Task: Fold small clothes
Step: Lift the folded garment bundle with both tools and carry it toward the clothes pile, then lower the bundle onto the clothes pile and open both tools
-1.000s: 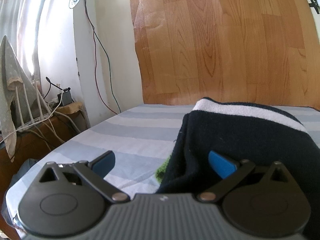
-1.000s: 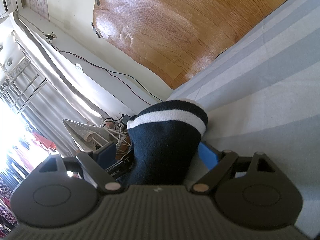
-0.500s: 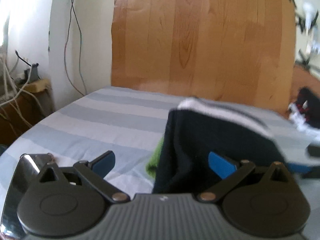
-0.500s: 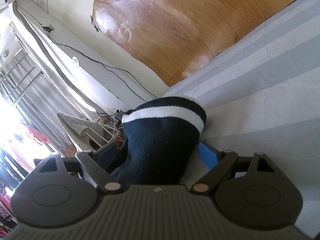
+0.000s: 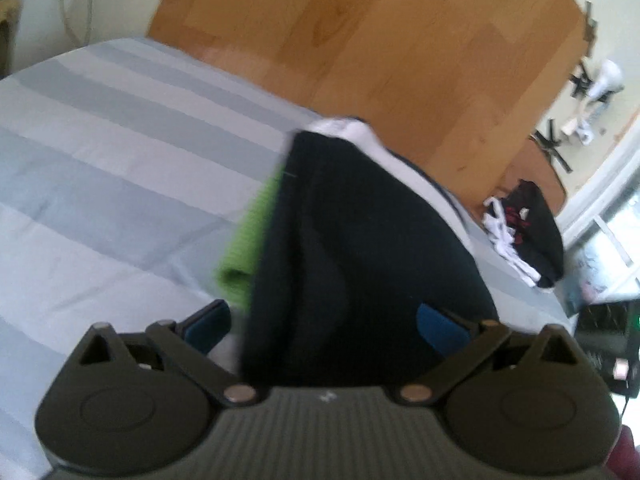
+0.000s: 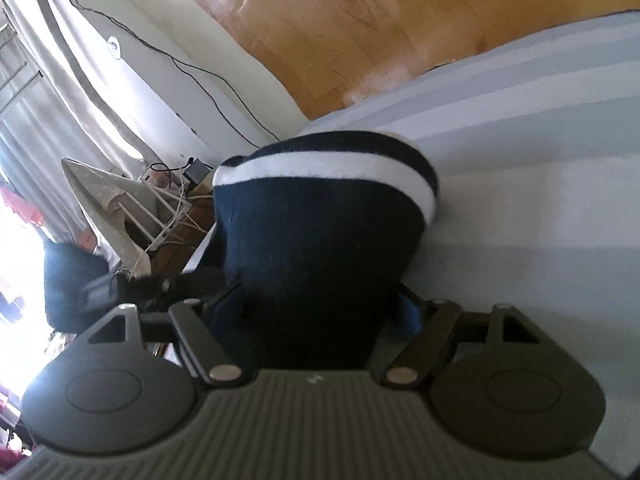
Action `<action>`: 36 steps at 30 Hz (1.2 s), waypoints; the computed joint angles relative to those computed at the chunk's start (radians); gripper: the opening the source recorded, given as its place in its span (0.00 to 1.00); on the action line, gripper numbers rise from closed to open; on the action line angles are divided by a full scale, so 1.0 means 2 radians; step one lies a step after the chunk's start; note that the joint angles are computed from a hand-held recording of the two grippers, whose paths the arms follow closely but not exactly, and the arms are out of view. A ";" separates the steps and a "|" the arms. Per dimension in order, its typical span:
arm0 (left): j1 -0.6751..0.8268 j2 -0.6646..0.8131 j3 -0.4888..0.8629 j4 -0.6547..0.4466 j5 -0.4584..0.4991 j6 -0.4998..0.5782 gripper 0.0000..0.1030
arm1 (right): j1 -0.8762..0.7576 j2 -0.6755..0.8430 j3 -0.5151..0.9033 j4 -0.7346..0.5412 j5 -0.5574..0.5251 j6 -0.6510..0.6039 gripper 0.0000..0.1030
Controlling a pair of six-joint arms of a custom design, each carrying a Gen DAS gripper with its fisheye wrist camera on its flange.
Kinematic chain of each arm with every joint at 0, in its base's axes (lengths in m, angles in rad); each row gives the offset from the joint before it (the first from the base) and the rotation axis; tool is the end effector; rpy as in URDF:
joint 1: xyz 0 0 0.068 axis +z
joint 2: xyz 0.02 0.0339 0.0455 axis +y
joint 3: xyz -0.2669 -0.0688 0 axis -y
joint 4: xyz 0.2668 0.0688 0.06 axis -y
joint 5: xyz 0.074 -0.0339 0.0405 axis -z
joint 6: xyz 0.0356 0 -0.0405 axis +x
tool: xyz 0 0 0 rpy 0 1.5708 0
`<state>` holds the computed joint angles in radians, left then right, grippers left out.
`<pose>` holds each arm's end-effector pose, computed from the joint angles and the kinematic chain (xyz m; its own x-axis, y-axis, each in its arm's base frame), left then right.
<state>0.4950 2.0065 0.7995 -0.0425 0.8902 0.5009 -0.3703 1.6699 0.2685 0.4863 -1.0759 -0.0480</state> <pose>0.2895 0.1249 0.0360 -0.7722 -0.0735 -0.6311 0.3282 0.8044 -0.4952 0.2033 -0.0453 0.0542 -0.7223 0.2560 -0.6425 -0.3634 0.6500 0.6675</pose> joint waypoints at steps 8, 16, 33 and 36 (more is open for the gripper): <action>-0.025 0.009 -0.009 0.065 0.002 -0.078 1.00 | 0.015 0.057 0.047 0.023 -0.009 0.011 0.78; -0.033 0.007 -0.026 0.125 -0.007 -0.141 0.78 | 0.026 0.003 0.008 0.044 0.014 0.019 0.53; -0.414 -0.087 0.124 0.151 -0.118 -0.333 0.67 | -0.350 -0.002 0.204 0.075 -0.160 0.097 0.47; -0.487 0.001 0.270 0.119 -0.156 -0.344 0.69 | -0.364 0.079 0.305 0.121 -0.122 0.180 0.47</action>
